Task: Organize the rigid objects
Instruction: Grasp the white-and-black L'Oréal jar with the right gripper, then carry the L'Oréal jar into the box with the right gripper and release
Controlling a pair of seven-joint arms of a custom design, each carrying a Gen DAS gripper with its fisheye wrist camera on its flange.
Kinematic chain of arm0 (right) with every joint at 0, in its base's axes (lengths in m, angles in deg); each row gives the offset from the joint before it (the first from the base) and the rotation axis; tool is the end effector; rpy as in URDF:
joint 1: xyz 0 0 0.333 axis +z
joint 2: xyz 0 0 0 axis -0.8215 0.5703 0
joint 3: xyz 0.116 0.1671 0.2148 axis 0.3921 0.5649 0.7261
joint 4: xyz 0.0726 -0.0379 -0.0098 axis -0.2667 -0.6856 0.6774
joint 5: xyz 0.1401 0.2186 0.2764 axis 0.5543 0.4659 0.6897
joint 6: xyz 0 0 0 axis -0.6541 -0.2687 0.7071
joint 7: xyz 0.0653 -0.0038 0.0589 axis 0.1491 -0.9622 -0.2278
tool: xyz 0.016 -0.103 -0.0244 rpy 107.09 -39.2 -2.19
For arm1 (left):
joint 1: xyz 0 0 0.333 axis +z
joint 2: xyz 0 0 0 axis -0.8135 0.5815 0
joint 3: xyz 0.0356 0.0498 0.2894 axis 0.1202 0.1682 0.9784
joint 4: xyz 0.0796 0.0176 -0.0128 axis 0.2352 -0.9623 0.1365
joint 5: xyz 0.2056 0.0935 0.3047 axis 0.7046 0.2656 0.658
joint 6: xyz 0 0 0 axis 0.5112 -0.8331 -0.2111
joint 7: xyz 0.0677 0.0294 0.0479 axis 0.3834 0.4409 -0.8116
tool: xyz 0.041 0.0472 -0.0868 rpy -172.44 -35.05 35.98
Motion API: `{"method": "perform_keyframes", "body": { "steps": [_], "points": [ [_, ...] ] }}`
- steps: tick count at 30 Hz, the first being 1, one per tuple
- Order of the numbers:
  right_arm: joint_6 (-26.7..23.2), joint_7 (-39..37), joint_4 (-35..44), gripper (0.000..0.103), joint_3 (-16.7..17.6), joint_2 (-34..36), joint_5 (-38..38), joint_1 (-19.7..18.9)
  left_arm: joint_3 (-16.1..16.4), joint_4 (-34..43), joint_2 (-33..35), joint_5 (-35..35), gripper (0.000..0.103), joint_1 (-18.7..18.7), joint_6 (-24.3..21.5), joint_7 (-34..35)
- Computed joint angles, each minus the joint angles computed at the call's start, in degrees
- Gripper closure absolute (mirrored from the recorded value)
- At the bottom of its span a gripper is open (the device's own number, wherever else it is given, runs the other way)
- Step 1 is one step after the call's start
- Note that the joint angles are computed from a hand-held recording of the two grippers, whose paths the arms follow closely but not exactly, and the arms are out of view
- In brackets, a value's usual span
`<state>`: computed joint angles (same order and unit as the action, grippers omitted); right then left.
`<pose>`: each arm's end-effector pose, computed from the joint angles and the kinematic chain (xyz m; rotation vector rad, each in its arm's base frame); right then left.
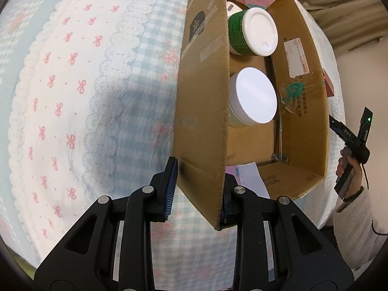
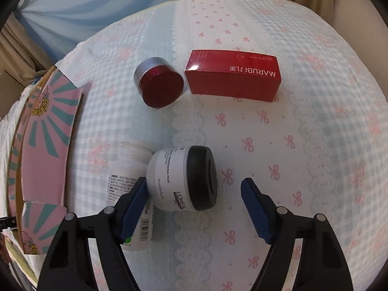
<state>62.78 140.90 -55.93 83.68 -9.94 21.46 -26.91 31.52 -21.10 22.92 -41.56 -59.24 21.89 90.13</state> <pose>0.6322 0.3678 0.4798 -1.7370 2.1747 -0.2681 0.6953 -0.1650 0.4920 2.0512 -2.0375 0.4629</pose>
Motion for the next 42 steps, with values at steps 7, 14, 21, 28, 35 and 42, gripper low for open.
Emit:
{"method": "perform_keyframes", "body": {
  "steps": [7,14,21,28,35,42],
  "points": [
    [-4.3,-2.4,6.1,0.042,-0.1,3.8,0.5,0.4,0.1,-1.4,-0.8,0.0,0.078,-0.1,0.8,-0.1],
    [-7.4,-4.0,11.8,0.052,-0.5,7.5,1.2,1.0,0.0,-0.8,-0.4,0.5,0.078,-0.6,0.5,-0.1],
    [-8.0,-3.7,13.4,0.054,-1.2,8.6,1.3,1.6,-0.1,0.0,0.0,0.3,0.078,-0.6,0.4,-0.1],
    [-6.5,-2.0,10.2,0.054,-1.2,6.6,1.5,1.3,0.0,0.7,0.5,0.6,0.078,-0.7,0.0,0.1],
    [-5.0,2.5,4.5,0.054,-0.9,1.2,1.5,0.8,0.1,0.6,0.4,1.3,0.078,-1.0,0.1,0.4],
    [-10.2,6.6,10.1,0.056,-1.2,0.2,-0.3,2.0,0.3,1.6,0.5,3.0,0.078,-2.1,-0.3,0.7]
  ]
}}
